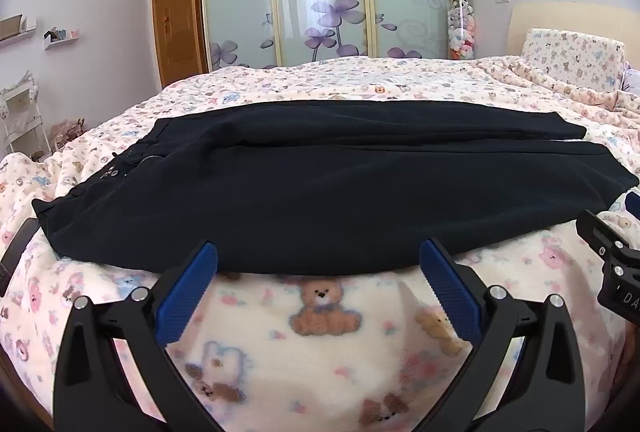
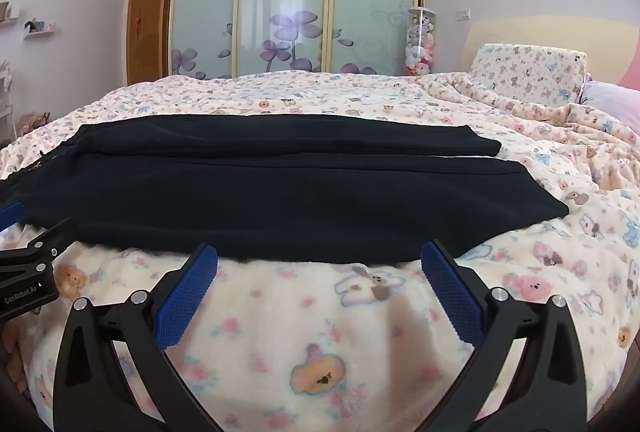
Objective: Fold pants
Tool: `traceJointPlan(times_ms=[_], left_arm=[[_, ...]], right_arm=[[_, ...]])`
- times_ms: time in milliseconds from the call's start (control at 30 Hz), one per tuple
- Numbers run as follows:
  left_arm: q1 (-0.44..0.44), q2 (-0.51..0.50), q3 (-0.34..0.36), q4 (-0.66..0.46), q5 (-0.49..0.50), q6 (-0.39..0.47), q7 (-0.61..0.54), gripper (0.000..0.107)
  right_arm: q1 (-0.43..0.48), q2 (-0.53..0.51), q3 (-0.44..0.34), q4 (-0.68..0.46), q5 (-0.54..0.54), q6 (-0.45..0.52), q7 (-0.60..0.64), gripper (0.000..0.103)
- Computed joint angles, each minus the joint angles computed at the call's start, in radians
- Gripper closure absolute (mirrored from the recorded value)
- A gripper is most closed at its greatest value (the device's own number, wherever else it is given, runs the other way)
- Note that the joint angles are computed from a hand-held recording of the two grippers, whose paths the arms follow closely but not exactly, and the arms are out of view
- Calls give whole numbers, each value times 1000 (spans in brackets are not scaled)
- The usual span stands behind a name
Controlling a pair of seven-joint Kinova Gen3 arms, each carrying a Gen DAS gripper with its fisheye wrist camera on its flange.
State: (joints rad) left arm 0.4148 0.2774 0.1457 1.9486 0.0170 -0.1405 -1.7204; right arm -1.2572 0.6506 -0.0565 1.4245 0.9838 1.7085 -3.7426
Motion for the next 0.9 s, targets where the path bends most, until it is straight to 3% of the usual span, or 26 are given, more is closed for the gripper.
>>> traceJointPlan(times_ms=[233,900], left_arm=[[-23,5,27,-5,-16,4,15,6],[-13,1,13,3,-15,-7,18,6]], right_arm=[[0,4,1,-5,1,0,1,1],[1,3,2,-2,-1,-4,2,1]])
